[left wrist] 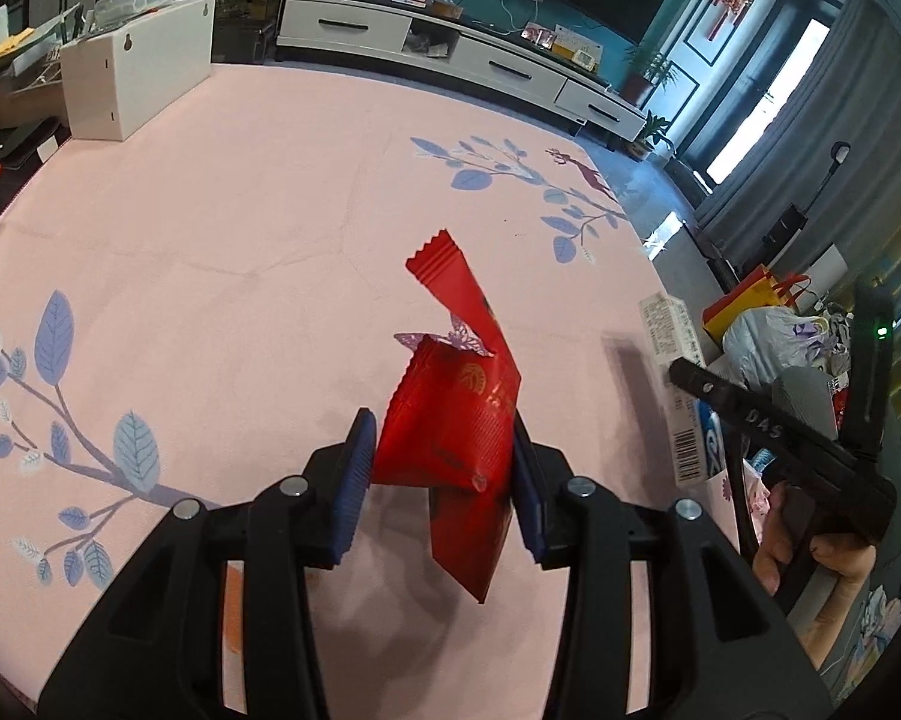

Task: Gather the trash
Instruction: 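Lift the red packet and medicine box and carry them over the black bin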

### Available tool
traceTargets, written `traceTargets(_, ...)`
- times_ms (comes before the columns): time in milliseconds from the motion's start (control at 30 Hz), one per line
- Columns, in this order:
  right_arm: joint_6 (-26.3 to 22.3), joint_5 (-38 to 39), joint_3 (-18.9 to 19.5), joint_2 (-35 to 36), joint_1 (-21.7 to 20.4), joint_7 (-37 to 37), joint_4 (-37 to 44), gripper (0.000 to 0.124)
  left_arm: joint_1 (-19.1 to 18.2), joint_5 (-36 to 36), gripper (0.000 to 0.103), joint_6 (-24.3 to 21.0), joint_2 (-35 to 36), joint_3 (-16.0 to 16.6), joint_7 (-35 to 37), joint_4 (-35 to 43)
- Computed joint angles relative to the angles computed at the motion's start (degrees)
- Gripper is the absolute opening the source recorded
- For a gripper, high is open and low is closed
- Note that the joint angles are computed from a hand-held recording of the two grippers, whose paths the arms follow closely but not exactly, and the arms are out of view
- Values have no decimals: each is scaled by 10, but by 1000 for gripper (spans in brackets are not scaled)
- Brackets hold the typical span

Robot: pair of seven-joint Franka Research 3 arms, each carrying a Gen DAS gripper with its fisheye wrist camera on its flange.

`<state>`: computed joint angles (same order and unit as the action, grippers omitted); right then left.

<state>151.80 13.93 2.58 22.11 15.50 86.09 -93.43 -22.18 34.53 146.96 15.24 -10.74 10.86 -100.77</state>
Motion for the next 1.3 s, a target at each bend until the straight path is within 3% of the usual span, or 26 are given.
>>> traceTargets(100,31,4,-3,-19,-1,4,-22,46,-1,-3,44,-3,10,-1,8,15)
traceTargets(200,54,10,-3,-36,-7,7,-41,46,18,-55,44,58,24,-15,50,15)
traceTargets(267,63,31,2,-45,-17,3,-49,46,15,-66,44,68,34,-12,62,26)
traceTargets(367,83,48,2,-57,-25,0,-63,46,-6,-53,44,39,60,-1,73,74)
traceTargets(567,126,19,-23,-84,-19,44,-96,46,-26,-65,44,43,108,2,109,148)
traceTargets(700,142,41,-12,-99,-36,35,-113,46,-44,-70,44,28,144,5,138,207)
traceTargets(1033,183,22,-27,-144,-48,68,-167,46,-78,-90,45,6,205,12,202,315)
traceTargets(1300,209,-83,-61,-167,-44,179,-199,46,-103,-112,45,-18,269,12,261,428)
